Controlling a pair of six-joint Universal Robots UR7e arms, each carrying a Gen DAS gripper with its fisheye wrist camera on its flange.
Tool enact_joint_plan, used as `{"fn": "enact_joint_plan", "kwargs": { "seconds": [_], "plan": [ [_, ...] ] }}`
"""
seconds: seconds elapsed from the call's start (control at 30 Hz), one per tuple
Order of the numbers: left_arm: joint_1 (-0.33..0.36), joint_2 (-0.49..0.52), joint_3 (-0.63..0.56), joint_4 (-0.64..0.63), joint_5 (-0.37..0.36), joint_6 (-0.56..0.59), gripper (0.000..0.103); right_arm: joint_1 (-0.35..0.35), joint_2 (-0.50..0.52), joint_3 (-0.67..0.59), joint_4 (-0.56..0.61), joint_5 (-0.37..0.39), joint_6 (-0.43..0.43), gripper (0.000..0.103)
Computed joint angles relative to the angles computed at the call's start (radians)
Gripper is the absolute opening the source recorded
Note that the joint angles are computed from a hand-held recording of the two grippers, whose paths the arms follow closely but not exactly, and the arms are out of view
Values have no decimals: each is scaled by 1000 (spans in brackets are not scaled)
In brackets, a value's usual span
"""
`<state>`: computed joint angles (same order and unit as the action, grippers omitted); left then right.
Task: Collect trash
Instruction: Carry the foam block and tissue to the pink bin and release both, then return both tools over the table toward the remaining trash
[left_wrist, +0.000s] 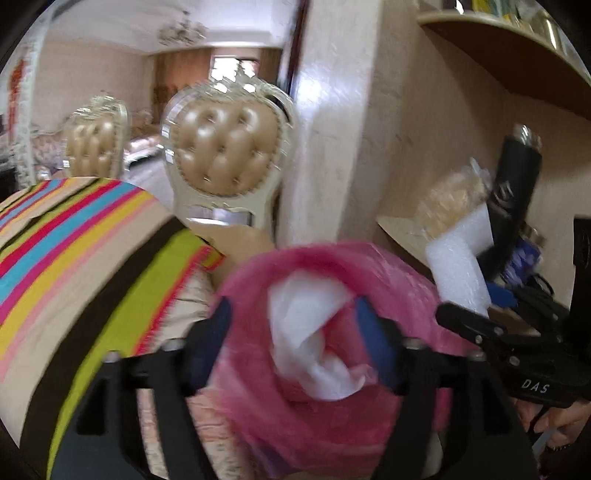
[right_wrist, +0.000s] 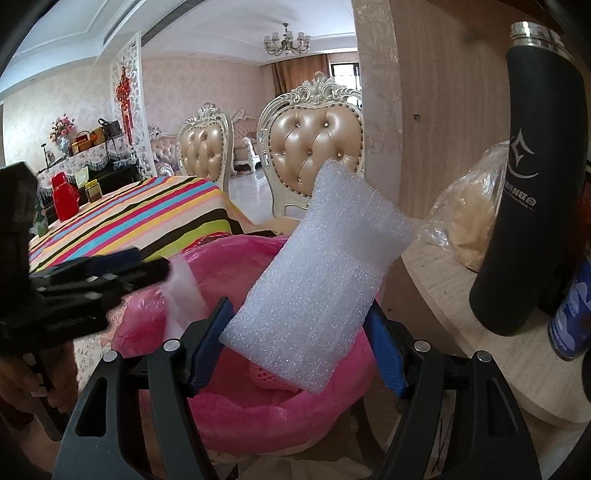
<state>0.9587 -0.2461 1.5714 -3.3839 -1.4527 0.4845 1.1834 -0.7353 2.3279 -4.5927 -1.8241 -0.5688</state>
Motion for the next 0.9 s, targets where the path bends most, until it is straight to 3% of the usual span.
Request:
{"fn": "enact_joint_plan", "kwargs": {
  "seconds": [0.1,0.2,0.3,0.5,0.63,0.9],
  "plan": [
    [5,-29,26,-43,17,-16,75,3,5,-8,14,12,-6,70],
    [5,-65,74,-142,81,-11,84,20,8,-29,49,16,-2,83],
    [8,-106,136,-240,156,8,93,38,19,-45,49,11,-6,85],
    [47,-199,256,-332,238,-15,96,86,36,-51,35,0,-10,85],
    [75,-251,322,-371,256,-28,97,134,63,-67,50,-21,-22,85],
    [116,-341,460,-538,330,75,98,264,146,-149,175,-75,-38,85]
  ]
}}
